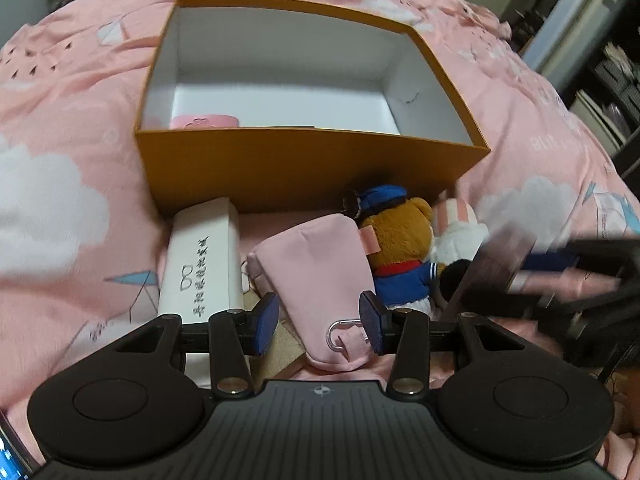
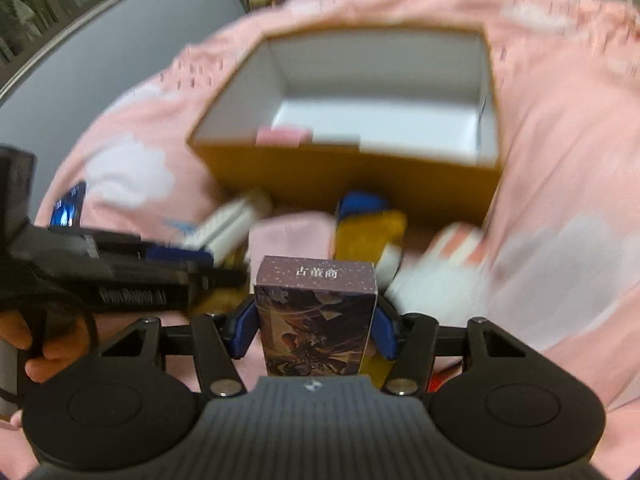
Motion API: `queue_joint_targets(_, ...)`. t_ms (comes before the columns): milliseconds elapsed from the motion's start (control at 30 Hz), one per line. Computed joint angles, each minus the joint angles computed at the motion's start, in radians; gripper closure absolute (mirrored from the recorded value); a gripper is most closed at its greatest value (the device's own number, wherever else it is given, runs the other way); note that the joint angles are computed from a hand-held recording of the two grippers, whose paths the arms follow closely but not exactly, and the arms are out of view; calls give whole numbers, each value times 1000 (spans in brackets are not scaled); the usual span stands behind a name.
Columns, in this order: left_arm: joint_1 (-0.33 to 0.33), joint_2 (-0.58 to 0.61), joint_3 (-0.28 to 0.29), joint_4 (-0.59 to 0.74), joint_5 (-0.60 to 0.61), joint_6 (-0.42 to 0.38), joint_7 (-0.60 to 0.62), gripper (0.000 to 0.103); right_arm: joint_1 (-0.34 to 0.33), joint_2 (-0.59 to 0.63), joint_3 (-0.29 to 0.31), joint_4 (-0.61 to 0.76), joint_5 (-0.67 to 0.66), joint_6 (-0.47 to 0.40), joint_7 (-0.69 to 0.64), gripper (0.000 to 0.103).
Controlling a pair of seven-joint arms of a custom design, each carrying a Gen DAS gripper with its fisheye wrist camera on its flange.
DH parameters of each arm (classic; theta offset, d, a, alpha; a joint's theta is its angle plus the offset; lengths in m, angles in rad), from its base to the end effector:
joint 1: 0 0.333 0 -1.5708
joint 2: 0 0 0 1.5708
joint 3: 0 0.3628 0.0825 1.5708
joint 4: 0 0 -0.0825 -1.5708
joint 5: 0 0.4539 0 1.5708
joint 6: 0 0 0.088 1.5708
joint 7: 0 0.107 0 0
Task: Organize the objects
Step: 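Grasp the pink cloth pouch with the left tool while the right tool grasps the card deck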
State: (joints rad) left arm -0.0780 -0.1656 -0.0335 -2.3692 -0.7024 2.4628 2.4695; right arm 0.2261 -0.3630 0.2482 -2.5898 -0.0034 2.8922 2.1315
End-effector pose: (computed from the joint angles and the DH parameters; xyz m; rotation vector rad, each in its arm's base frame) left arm 0.5453 -0.0604 0.4214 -1.5088 2.5758 -0.8510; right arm 0.4389 0.2289 0.4546 -1.7150 1.8381 -0.3405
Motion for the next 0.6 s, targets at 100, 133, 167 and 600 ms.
queue_joint_targets(100, -4, 32, -9, 19, -2, 23, -9, 48, -85, 1, 54, 10, -90, 9, 77, 43)
queue_joint_targets(133, 0, 49, -19, 29, 24, 35, -45, 46, -45, 17, 8, 9, -42, 29, 47, 43)
queue_joint_targets(167, 6, 65, -31, 38, 71, 49, -100, 46, -6, 34, -34, 10, 1, 48, 16, 43)
queue_joint_targets(600, 40, 199, -94, 148, 187, 27, -278, 34, 70, 166, -129, 67, 208, 96, -125, 43)
